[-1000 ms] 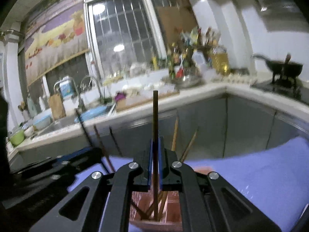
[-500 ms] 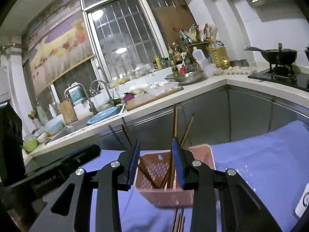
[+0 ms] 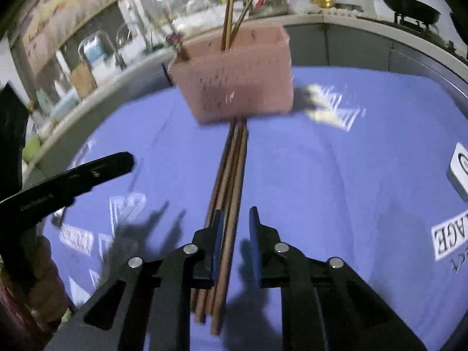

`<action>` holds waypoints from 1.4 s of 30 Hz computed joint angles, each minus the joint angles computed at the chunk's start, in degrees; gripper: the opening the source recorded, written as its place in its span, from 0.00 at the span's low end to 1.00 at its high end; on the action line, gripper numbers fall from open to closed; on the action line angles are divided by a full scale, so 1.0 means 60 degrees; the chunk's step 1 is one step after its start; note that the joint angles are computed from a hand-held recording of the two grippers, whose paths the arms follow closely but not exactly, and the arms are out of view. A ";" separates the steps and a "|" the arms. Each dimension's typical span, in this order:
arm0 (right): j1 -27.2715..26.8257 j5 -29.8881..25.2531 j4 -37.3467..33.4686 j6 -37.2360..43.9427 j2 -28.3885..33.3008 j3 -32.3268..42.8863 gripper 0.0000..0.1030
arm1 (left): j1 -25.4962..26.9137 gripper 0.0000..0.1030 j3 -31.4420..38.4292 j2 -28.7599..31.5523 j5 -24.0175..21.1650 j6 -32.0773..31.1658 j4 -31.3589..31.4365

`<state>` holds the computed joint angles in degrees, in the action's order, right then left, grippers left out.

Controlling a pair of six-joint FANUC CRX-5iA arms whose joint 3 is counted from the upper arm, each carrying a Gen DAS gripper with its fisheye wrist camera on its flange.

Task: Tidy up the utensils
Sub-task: 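Move both grippers back down to the remaining chopsticks on the cloth, then grasp a brown chopstick with the right gripper while the left gripper grasps another brown chopstick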

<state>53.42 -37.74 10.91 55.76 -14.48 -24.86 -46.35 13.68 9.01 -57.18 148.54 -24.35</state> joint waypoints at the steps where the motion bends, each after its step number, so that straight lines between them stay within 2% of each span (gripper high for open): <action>1: 0.0048 -0.0053 0.0032 0.0004 0.0010 -0.0015 0.17 | 0.0027 0.19 -0.0093 0.0054 0.0125 -0.0088 0.0206; 6: 0.0207 -0.0437 -0.0154 0.0231 0.0121 0.0004 0.16 | 0.0068 0.19 -0.0221 0.0350 0.0430 -0.0463 0.0877; 9: 0.0397 -0.0372 0.0650 -0.0299 0.0019 -0.0300 0.16 | 0.0084 0.19 -0.0069 0.0532 0.0345 -0.0669 0.1037; 12: 0.0248 -0.0333 0.0536 -0.0322 0.0013 -0.0311 0.16 | 0.0131 0.19 -0.0026 0.0651 0.0318 -0.0788 0.1180; 18: 0.0296 -0.0275 0.0447 -0.0231 -0.0082 -0.0406 0.17 | 0.0091 0.19 0.0284 0.0944 0.0144 -0.1013 0.1233; 29: 0.0434 0.0021 0.1193 -0.0963 -0.0231 -0.0894 0.17 | 0.0000 0.19 0.0939 0.1486 -0.0438 -0.1059 0.1066; 35: 0.0632 0.0183 0.1995 -0.1497 -0.0296 -0.1236 0.17 | -0.0128 0.19 0.1653 0.1899 -0.1063 -0.0975 0.0753; 42: 0.0833 0.0438 0.3385 -0.2335 -0.0357 -0.1776 0.16 | -0.0133 0.18 0.1749 0.1941 -0.1168 -0.0929 0.0570</action>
<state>58.42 -35.11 31.22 41.76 -16.62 -35.52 -47.15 24.18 20.65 -64.19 142.97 -20.92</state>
